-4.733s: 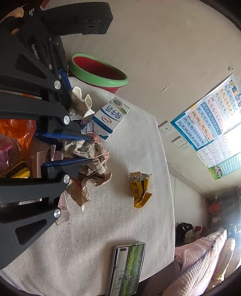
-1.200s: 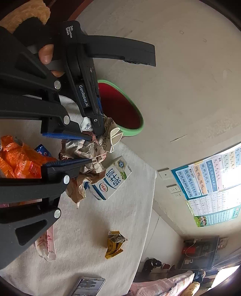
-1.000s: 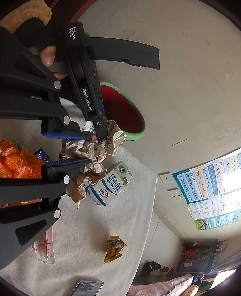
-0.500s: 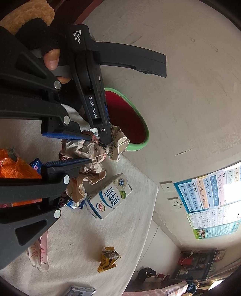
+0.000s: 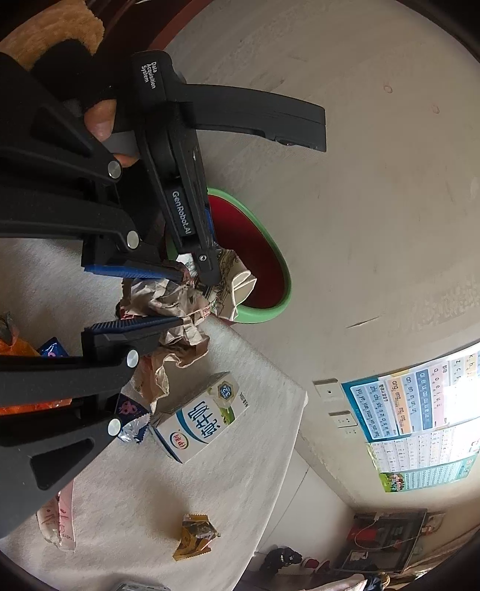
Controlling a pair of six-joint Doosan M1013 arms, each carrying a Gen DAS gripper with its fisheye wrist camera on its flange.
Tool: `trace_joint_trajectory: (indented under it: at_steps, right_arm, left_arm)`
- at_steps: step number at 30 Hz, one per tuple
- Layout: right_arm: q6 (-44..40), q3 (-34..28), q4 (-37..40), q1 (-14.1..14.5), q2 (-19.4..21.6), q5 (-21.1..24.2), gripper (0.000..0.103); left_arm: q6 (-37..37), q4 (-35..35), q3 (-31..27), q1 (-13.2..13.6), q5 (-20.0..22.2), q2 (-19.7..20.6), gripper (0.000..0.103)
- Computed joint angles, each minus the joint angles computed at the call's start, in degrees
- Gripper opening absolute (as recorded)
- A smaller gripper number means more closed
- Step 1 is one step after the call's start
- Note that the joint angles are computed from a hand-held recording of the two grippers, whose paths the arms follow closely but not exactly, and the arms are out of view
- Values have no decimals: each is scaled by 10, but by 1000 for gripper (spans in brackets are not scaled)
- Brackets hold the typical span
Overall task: Collect trash
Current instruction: 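Carry the paper cup and crumpled paper over the green bin with both tools, then open both tools to drop the cup and paper into the bin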
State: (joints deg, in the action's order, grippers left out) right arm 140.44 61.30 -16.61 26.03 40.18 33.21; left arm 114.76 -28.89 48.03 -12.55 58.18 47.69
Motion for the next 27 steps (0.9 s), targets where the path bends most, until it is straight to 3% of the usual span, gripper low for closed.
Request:
trace_joint_trajectory:
  at_steps: [9, 20, 21, 22, 24, 27]
  right_arm:
    - [-79, -86, 64, -8, 47, 30, 19]
    - [-202, -295, 100, -8, 154, 132, 21]
    - [-204, -308, 102, -8, 160, 134, 23]
    - [-205, -319, 104, -9, 166, 136, 35]
    - [-195, -326, 94, -9, 168, 133, 47]
    - [-189, -309, 89, -8, 158, 117, 47]
  left_arm:
    - [-54, 62, -62, 20, -1, 31, 33]
    - [-128, 100, -149, 35, 23, 79, 35]
    - [-132, 100, -152, 36, 23, 81, 41]
    - [-137, 102, -150, 36, 18, 80, 52]
    - [-143, 102, -144, 38, 9, 78, 57]
    - [-146, 103, -141, 39, 9, 77, 57]
